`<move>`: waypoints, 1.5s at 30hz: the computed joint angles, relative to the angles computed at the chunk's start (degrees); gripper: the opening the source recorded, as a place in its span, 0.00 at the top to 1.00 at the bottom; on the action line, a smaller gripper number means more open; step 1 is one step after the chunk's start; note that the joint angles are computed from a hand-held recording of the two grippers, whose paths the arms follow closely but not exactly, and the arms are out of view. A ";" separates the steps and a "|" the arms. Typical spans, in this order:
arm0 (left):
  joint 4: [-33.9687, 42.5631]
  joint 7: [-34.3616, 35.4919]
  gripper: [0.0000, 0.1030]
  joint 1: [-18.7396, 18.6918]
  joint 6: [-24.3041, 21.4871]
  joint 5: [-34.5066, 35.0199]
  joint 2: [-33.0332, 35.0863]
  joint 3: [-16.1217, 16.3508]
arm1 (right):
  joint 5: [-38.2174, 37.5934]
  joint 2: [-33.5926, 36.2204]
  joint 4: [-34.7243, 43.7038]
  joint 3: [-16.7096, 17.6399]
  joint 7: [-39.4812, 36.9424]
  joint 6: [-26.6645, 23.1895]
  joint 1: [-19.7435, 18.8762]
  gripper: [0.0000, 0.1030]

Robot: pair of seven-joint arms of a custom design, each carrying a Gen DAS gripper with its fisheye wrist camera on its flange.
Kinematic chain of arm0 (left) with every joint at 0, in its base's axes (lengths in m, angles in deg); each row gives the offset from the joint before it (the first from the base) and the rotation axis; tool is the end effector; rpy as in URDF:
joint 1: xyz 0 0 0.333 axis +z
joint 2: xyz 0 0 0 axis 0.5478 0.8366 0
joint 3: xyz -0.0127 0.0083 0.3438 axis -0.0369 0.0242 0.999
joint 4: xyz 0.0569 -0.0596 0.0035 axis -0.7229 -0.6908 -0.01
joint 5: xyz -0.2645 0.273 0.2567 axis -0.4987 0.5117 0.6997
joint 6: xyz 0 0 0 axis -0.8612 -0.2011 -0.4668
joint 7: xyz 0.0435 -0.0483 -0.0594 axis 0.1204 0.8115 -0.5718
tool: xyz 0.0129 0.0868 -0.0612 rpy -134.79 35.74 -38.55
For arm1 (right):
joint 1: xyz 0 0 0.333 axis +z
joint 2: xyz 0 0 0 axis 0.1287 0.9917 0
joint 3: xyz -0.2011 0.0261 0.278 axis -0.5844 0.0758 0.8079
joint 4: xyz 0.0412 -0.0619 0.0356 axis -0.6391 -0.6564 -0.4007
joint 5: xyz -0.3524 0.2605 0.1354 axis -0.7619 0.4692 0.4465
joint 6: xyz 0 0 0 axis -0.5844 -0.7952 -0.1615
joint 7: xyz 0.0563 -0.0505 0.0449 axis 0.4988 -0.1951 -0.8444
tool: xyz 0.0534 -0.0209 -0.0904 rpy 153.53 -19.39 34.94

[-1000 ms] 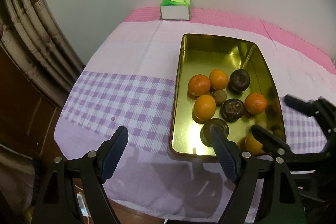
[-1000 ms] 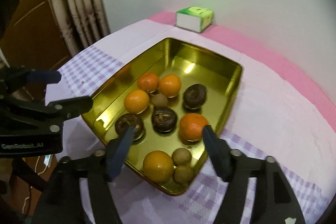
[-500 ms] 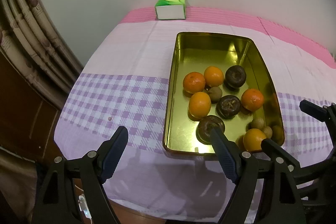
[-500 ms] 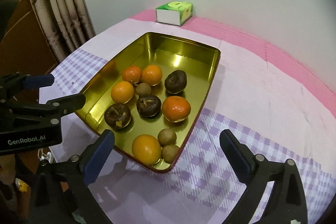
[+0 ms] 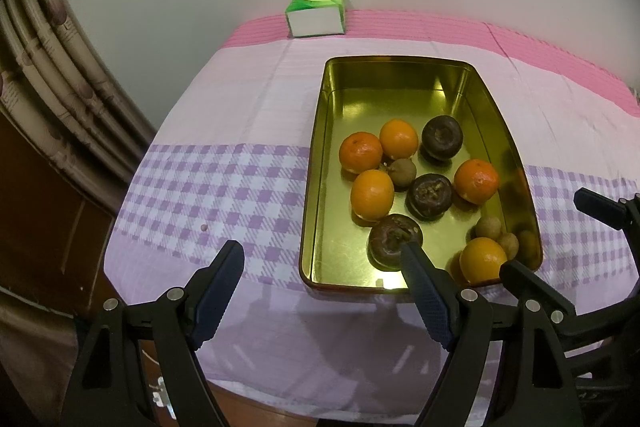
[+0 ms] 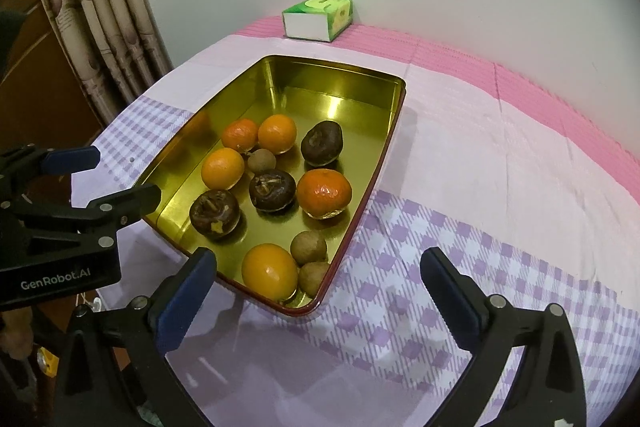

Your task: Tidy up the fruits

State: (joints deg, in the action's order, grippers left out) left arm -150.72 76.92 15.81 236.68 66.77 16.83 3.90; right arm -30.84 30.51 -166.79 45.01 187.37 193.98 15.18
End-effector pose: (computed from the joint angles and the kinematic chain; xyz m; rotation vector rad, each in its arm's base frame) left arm 0.6405 -0.3235 0.4239 -1.4791 2.2158 -0.4718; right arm 0.5734 0.1139 0.4253 -1.7717 1.9517 -0.5297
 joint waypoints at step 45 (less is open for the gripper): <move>0.43 -0.12 0.22 -0.20 -0.27 0.09 0.35 0.11 | 2.51 0.59 0.14 -0.23 -2.70 -0.98 0.69 0.01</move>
